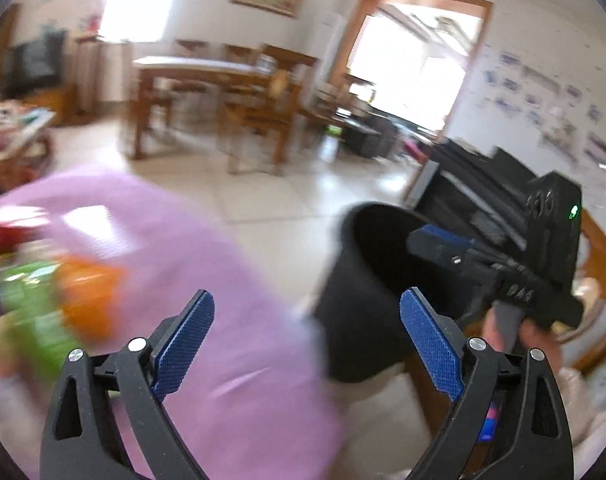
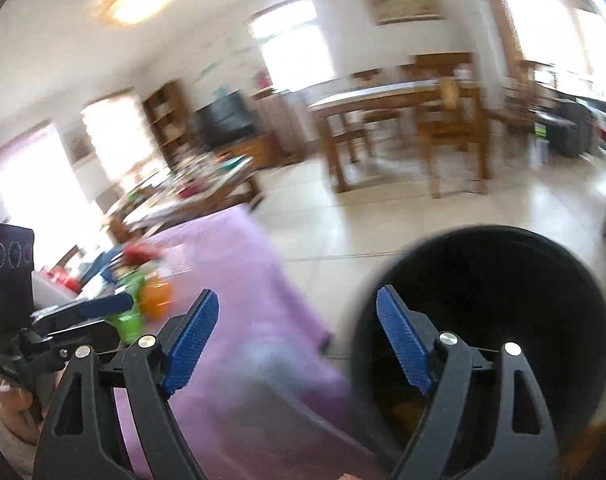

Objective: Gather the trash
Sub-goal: 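Grasp the white plastic bag with the left tool while the right tool grasps the cat-face box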

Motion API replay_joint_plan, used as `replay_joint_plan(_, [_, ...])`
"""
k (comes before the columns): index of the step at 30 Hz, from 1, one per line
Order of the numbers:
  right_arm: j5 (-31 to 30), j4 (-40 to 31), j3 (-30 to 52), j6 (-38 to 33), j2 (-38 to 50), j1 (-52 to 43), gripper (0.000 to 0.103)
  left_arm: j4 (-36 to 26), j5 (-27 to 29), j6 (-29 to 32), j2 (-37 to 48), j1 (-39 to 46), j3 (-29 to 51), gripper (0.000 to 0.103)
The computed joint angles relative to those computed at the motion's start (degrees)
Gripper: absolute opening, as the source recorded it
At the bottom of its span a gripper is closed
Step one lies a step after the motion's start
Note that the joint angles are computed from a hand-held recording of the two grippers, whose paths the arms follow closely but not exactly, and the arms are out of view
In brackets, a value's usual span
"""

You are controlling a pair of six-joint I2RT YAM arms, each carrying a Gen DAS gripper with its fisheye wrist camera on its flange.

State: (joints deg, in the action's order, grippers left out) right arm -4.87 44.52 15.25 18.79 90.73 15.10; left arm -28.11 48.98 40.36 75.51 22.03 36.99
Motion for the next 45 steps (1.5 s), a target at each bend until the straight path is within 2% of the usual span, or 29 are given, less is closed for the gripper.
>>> replay_joint_plan(3, [0.4, -4.2, 8.2, 2.5, 5.1, 11.0, 0.081, -10.2, 1.7, 13.4, 7.9, 17.0, 8.8, 0.093])
replay_joint_plan(5, [-0.8, -7.2, 15.1, 3.4, 9.8, 16.6, 0.081, -13.0, 0.7, 18.0, 14.6, 25.9, 15.5, 0.093])
replay_joint_plan(7, [-2.3, -10.7, 22.0, 3.7, 14.3, 21.1, 0.081, -14.3, -0.8, 19.0, 21.1, 31.5, 22.6, 0.093])
replay_joint_plan(13, [-5.1, -23.3, 43.0, 5.2, 28.1, 30.7, 0.081, -14.8, -9.7, 18.6, 37.1, 36.7, 39.7, 0.093])
replay_joint_plan(14, [-4.1, -24.9, 45.7, 5.6, 29.8, 32.4, 0.081, -15.0, -11.1, 19.0, 38.7, 36.4, 41.7, 0.093])
replay_joint_plan(18, [-2.1, -33.8, 56.1, 6.3, 36.1, 34.1, 0.081, -15.5, -15.1, 23.0, 43.2, 35.0, 45.8, 0.098])
replay_joint_plan(21, [-1.3, -36.3, 60.8, 8.5, 40.1, 35.6, 0.08, -13.0, -18.0, 22.6, 46.5, 33.4, 47.4, 0.098])
replay_joint_plan(22, [-0.5, -36.2, 61.3, 9.3, 40.8, 36.5, 0.08, -12.5, -18.3, 22.2, 47.9, 32.9, 48.1, 0.098])
replay_joint_plan(26, [-1.7, -35.1, 61.5, 10.3, 42.2, 36.6, 0.055, -14.7, -17.8, 23.5, 51.6, 32.2, 52.3, 0.098])
replay_joint_plan(29, [-2.3, -32.5, 59.9, 10.4, 42.1, 37.0, 0.046, -13.2, -18.4, 23.7, 51.3, 31.6, 51.8, 0.091])
replay_joint_plan(31, [-2.0, -30.8, 58.4, 9.9, 41.3, 37.2, 0.044, -11.4, -17.8, 24.2, 50.5, 31.8, 49.9, 0.073])
replay_joint_plan(32, [-2.2, -29.4, 57.1, 9.8, 40.5, 37.2, 0.044, -11.3, -17.0, 24.7, 49.8, 32.2, 48.7, 0.059])
replay_joint_plan(33, [-2.3, -27.8, 55.9, 9.9, 40.1, 37.3, 0.044, -13.5, -16.0, 25.2, 50.1, 32.7, 49.7, 0.055])
replay_joint_plan(36, [-2.1, -22.7, 51.4, 9.7, 37.5, 37.4, 0.044, -17.1, -12.9, 26.6, 50.1, 34.4, 49.9, 0.051])
replay_joint_plan(39, [-2.6, -16.4, 43.7, 9.1, 32.5, 36.4, 0.044, -22.9, -7.4, 29.7, 49.4, 36.7, 50.2, 0.051])
replay_joint_plan(45, [0.7, -4.9, 28.8, 8.6, 22.3, 33.3, 0.044, -30.1, -0.1, 34.7, 40.2, 37.7, 43.5, 0.051])
